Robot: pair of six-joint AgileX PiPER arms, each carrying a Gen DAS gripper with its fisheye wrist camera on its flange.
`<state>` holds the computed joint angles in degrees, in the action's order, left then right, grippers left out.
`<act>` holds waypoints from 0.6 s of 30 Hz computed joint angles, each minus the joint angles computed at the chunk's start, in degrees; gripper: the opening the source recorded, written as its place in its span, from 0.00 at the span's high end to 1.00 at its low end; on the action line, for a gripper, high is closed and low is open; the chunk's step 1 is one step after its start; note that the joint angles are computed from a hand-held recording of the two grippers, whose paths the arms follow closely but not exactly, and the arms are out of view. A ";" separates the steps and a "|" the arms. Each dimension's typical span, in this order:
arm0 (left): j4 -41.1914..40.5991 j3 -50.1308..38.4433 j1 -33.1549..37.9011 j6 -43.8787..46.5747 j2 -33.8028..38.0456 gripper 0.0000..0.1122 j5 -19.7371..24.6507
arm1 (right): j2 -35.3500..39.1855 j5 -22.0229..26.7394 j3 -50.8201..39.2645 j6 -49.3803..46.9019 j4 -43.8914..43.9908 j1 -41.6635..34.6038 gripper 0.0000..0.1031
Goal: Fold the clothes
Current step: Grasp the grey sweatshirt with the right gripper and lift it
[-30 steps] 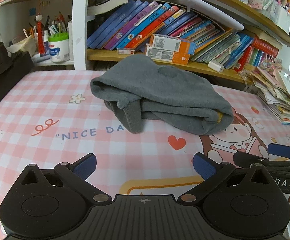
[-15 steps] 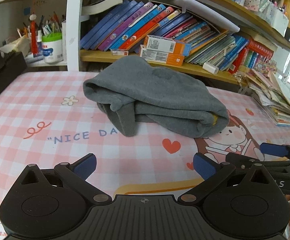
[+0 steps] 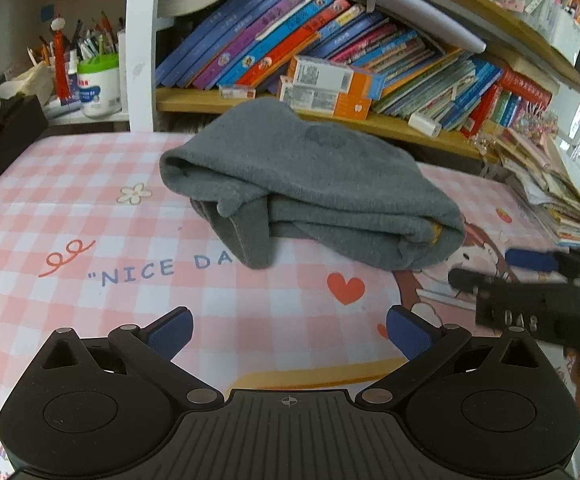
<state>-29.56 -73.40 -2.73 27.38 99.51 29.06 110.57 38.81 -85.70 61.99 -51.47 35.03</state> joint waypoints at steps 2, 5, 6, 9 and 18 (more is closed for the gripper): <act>0.11 -0.24 0.10 0.37 0.16 0.08 1.09 | 1.14 0.12 -1.71 -2.25 0.29 -0.68 0.32; -1.91 1.11 0.39 3.10 -0.60 0.08 0.94 | 2.78 0.32 -4.07 -5.46 0.47 -1.37 0.32; -2.03 1.65 0.36 3.42 -0.97 0.08 0.76 | 3.49 0.46 -5.12 -6.77 0.43 -1.51 0.32; -3.72 2.81 0.95 5.41 -1.89 0.08 1.36 | 5.90 0.76 -8.51 -11.65 -1.07 -1.73 0.33; -12.96 5.95 7.14 13.07 -4.64 0.08 7.59 | 15.97 2.96 -22.99 -36.13 -2.49 -2.13 0.45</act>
